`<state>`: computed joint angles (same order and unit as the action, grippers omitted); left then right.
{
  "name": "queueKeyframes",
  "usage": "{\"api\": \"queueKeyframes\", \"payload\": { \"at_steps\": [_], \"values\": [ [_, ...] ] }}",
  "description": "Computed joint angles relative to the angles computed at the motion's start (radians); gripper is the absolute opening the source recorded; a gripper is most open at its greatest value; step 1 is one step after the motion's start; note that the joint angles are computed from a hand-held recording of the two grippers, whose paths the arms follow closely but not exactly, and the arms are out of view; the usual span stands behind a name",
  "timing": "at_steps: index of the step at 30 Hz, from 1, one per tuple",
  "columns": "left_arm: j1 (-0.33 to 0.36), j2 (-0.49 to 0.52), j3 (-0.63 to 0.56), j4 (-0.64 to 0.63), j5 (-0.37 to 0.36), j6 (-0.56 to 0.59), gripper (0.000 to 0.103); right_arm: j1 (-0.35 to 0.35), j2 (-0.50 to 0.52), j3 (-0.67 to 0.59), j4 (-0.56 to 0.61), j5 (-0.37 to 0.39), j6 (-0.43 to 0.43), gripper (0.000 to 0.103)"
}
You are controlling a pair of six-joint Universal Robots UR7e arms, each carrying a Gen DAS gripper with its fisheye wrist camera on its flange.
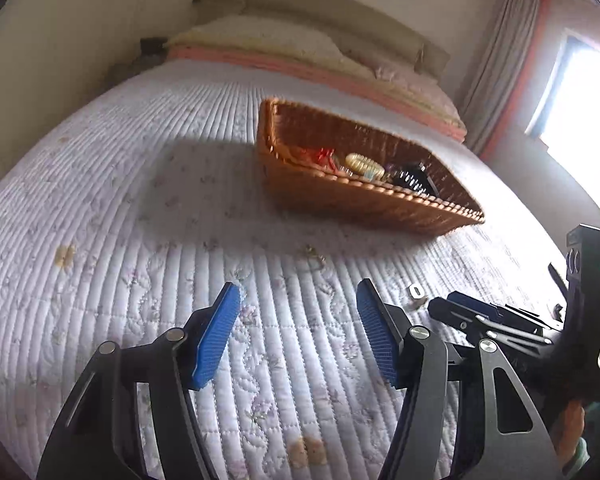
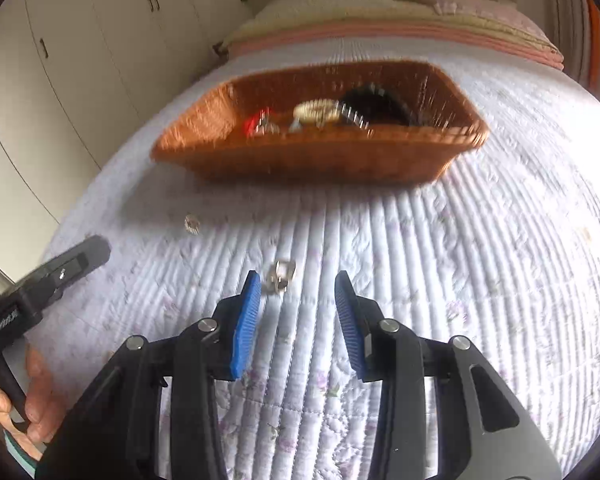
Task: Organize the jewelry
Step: 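Grasp a small silver ring with the left tool while the right tool grasps another ring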
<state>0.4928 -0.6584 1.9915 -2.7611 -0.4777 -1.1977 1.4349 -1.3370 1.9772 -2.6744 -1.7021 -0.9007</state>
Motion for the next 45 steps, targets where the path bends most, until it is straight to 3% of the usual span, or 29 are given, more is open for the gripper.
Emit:
{"api": "queueKeyframes", "payload": {
  "at_steps": [6,10,14,20,25,29,32,38,45],
  "values": [
    [0.038,0.012,-0.041,0.036,-0.056,0.046,0.041,0.017,0.026,-0.007,-0.03,-0.02,-0.01,0.035],
    [0.053,0.018,-0.051,0.026,-0.08,0.076,0.04,0.037,0.048,0.006,-0.081,-0.06,-0.033,0.029],
    [0.064,0.026,-0.075,0.024,-0.087,0.117,0.04,0.035,0.055,0.006,-0.11,-0.065,-0.028,0.014],
    [0.111,0.054,-0.158,0.05,-0.1,0.182,0.04,0.016,0.053,-0.028,-0.038,-0.026,0.006,0.013],
    [0.142,0.076,-0.214,0.087,-0.1,0.21,0.033,0.013,0.049,-0.024,-0.042,-0.016,0.004,0.013],
    [0.143,0.085,-0.242,0.196,-0.058,0.155,0.011,0.017,0.054,-0.018,-0.063,-0.023,-0.006,0.013],
    [0.14,0.084,-0.228,0.166,-0.053,0.165,0.0,0.019,0.053,-0.008,-0.087,-0.025,-0.021,0.013],
    [0.129,0.087,-0.204,0.083,-0.057,0.228,0.0,0.013,0.039,0.002,-0.074,-0.006,-0.037,0.012],
    [0.102,0.082,-0.172,0.06,-0.04,0.214,0.0,-0.001,0.007,0.025,-0.075,0.031,-0.082,0.012]
  ]
}}
